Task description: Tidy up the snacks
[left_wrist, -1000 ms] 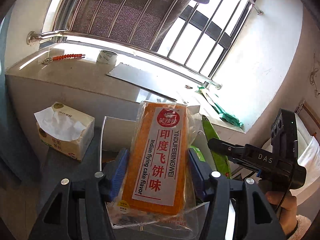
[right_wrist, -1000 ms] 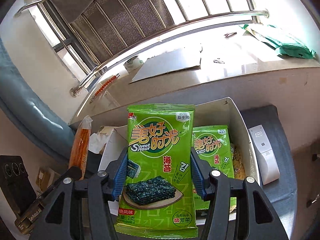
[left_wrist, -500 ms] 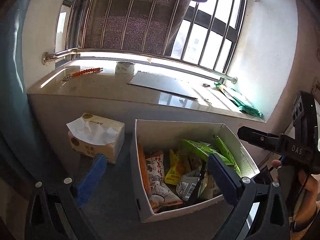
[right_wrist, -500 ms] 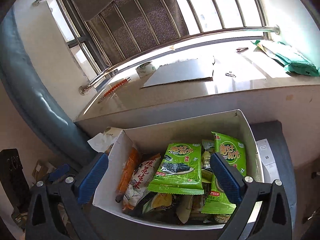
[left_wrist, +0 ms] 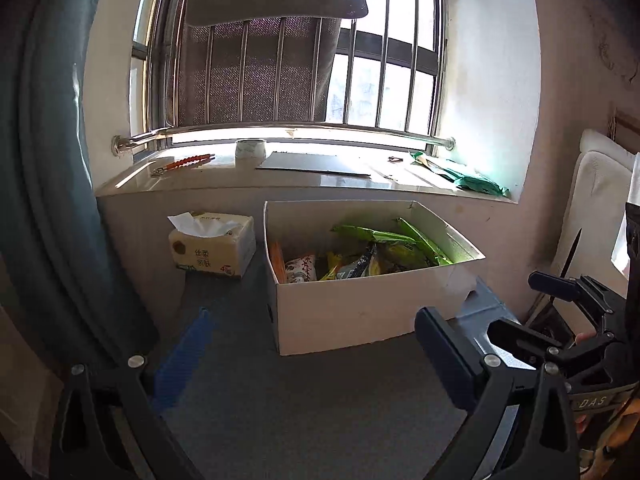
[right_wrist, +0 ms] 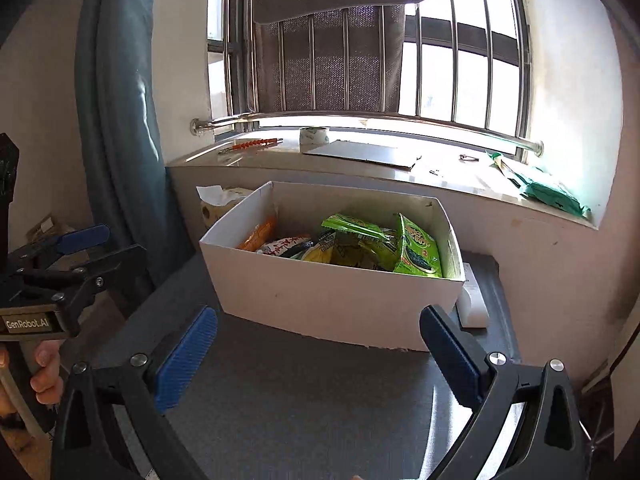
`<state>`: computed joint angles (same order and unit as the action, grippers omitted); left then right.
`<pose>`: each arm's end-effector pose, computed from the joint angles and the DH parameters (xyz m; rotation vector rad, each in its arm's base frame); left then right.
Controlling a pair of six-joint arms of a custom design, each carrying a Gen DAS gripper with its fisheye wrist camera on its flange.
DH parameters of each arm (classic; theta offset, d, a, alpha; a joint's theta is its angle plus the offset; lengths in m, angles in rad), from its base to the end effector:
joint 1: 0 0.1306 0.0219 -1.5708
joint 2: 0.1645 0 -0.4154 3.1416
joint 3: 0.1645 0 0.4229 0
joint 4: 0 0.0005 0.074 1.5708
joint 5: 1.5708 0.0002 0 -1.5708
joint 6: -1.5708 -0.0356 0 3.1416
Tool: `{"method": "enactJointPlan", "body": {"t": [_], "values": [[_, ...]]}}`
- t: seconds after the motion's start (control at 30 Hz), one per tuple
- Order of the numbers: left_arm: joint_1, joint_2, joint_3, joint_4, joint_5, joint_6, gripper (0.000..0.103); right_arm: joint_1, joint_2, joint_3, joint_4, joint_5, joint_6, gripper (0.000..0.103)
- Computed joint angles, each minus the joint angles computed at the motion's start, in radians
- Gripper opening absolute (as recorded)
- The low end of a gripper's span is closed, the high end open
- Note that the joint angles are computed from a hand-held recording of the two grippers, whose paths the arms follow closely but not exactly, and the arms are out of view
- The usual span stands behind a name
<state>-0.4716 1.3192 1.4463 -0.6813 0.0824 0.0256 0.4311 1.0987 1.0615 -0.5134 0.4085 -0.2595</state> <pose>0.4423 -0.2294 0.5402 0.5227 2.0821 -0.3799 0.3782 0.1578 0.4548 0.0613 2.0707 -0.0114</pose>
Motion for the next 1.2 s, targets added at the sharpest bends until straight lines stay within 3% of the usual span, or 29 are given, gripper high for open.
{"method": "enactJointPlan", "body": {"t": [0.13,0.37,0.57,1.2], "values": [[-0.004,-0.069,-0.071,-0.020,0.052,0.026,0.103,0.068,-0.071,-0.064,-0.028,0.066,-0.096,0.103],[-0.014,-0.157,-0.161,-0.030,0.049,0.057,0.103,0.104,-0.156,-0.133,-0.069,0.048,-0.217,0.103],[-0.019,-0.174,-0.165,-0.035,0.014,0.072,0.103,0.110,-0.176,-0.138,-0.067,0.049,-0.225,0.103],[-0.021,-0.163,-0.146,-0.061,0.011,0.074,0.103,0.126,-0.180,-0.137,-0.064,0.051,-0.199,0.103]]}}
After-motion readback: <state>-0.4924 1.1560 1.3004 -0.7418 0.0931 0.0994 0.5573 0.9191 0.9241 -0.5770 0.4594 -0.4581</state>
